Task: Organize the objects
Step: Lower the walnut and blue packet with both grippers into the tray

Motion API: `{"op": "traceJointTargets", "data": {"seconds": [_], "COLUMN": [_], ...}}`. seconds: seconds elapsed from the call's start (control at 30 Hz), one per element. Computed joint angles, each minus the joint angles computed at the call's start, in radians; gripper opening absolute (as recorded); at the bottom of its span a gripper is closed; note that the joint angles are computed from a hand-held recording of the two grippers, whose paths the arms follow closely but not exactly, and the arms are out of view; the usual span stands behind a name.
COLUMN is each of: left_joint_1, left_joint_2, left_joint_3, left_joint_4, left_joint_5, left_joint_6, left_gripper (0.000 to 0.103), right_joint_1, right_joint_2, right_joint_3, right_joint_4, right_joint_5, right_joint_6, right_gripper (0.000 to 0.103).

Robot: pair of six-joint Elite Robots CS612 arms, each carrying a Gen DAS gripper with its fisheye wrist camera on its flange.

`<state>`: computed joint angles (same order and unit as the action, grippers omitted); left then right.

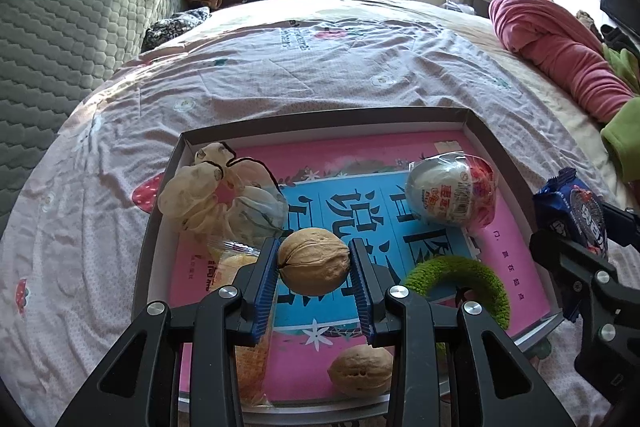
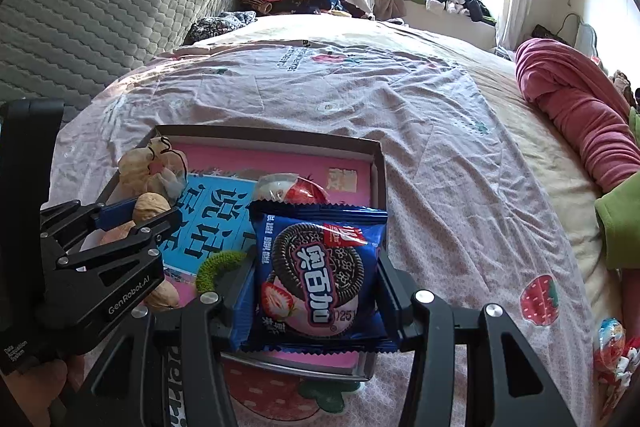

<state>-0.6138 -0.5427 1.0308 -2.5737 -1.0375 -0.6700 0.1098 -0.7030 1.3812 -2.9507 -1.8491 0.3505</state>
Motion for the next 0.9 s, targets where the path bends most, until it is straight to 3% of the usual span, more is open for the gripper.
{"op": "traceJointTargets", "data": {"seconds": [0.9], "left_joint_1": [0.018], "left_joint_2": [0.063], "left_joint_3": [-0.096], "left_joint_4": [0.058], "left_joint_5": [-0.036], "left_joint_6": [0.012], "left_gripper": [0.036], "right_joint_1": [-0.01], "right_joint_2": [0.042], "right_joint_3": [-0.045], "right_joint_4": [0.091], "right_joint_5": [0.025], "right_joint_6": [0.004], "right_gripper": [0.052]}}
